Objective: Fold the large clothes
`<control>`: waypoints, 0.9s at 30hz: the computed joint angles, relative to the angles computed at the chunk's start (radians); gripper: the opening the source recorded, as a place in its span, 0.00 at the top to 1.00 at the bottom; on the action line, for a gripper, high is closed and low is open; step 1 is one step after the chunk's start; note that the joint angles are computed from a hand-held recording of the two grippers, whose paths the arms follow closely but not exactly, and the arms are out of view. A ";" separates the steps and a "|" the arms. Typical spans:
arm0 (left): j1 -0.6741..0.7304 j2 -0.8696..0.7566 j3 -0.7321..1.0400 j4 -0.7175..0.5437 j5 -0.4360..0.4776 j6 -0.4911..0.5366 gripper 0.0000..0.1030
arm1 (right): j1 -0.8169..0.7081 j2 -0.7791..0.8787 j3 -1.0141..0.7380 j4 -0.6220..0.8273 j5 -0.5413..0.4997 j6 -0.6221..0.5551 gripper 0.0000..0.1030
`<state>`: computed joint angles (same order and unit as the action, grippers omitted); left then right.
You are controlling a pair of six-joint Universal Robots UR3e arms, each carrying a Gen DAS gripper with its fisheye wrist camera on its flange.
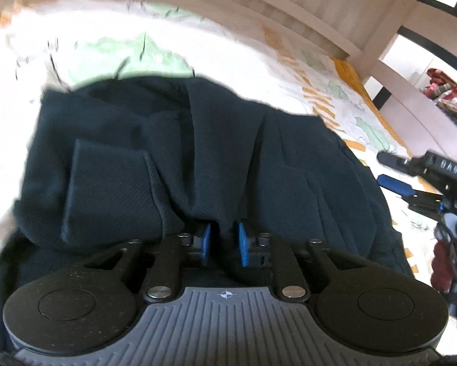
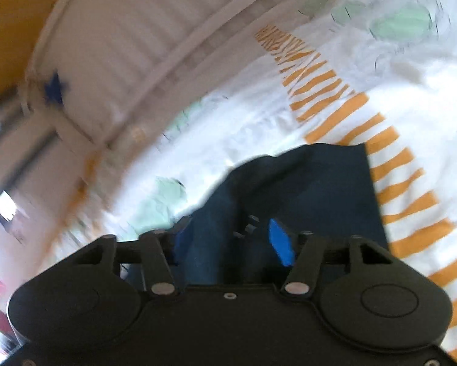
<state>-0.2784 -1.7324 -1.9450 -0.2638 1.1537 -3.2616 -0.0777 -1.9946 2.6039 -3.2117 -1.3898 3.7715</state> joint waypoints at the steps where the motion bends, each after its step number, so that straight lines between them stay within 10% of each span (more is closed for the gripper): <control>1: -0.011 0.011 -0.008 0.032 0.025 0.001 0.79 | 0.076 0.043 -0.039 0.001 -0.082 -0.026 0.44; 11: -0.112 -0.042 0.041 0.129 0.204 -0.002 0.59 | 0.556 0.404 -0.381 -0.006 -0.490 -0.259 0.47; 18: -0.109 -0.147 0.106 0.111 0.256 0.013 0.51 | 0.628 0.610 -0.548 0.175 -0.577 -0.324 0.51; 27: -0.121 -0.084 0.030 0.256 0.332 0.026 0.49 | 0.561 0.531 -0.428 0.049 -0.508 -0.284 0.49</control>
<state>-0.3999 -1.8160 -1.9153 -0.0079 1.4858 -3.2355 0.4832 -1.4641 2.1760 -3.1630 -1.8983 3.4880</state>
